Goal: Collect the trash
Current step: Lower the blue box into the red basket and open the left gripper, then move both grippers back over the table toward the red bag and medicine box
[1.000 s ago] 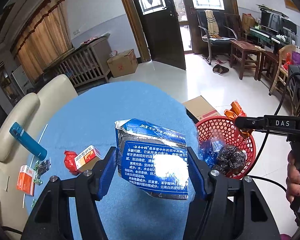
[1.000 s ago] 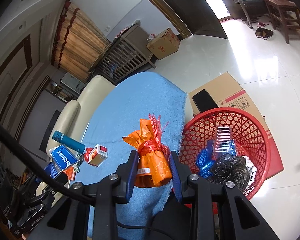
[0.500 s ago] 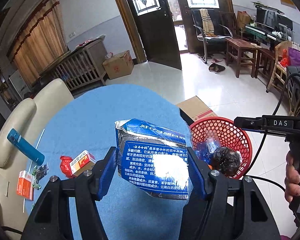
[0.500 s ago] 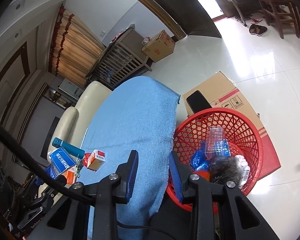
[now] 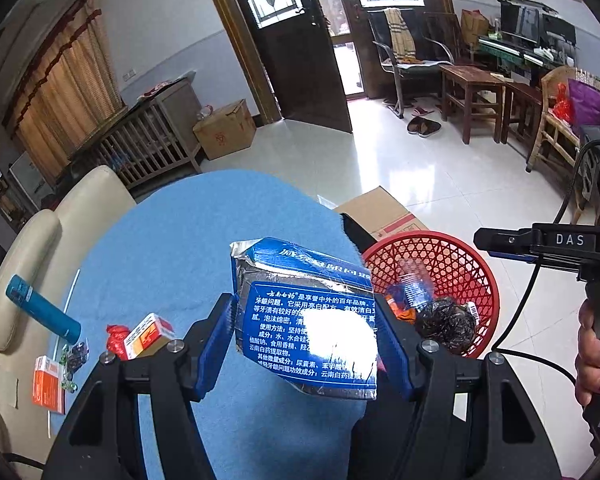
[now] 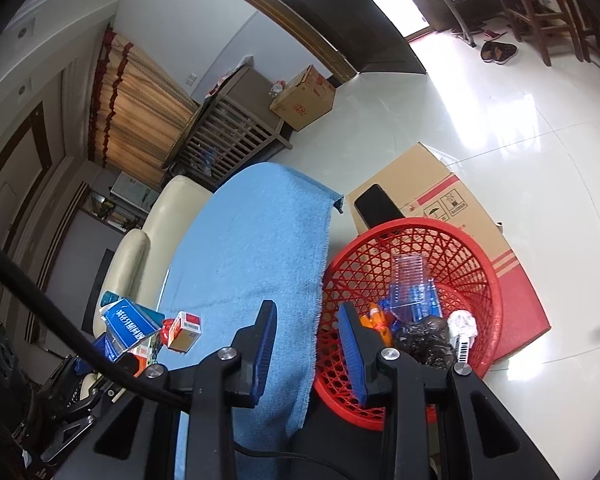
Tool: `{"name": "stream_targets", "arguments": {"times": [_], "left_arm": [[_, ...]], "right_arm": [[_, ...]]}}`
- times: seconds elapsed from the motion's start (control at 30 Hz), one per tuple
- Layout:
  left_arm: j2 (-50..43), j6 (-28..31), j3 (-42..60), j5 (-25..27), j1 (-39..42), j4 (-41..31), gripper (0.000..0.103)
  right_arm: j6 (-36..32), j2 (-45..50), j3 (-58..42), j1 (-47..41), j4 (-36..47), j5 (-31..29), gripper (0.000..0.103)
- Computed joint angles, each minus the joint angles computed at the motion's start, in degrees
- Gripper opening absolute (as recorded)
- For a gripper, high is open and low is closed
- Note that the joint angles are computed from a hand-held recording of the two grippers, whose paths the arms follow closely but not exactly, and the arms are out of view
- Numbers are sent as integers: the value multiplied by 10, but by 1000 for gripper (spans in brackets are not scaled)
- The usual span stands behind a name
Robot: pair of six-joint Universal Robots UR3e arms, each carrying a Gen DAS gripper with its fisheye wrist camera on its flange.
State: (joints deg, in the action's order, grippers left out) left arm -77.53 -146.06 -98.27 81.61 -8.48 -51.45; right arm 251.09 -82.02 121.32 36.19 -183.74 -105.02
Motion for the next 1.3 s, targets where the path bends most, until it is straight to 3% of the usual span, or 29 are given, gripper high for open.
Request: {"name": "stream_targets", "arguments": {"times": [0.23, 0.77, 1.07, 1.3], "left_arm": [[-53, -24, 34, 18, -57, 2, 69], [-93, -19, 62, 22, -126, 9, 71], [-78, -16, 60, -7, -84, -16, 72], [-25, -4, 19, -41, -6, -33, 73]], "right_arm": [[14, -36, 54, -9, -17, -7, 36], [36, -100, 143, -35, -38, -4, 36], [38, -99, 137, -37, -29, 2, 36], [28, -83, 107, -36, -9, 12, 36]]}}
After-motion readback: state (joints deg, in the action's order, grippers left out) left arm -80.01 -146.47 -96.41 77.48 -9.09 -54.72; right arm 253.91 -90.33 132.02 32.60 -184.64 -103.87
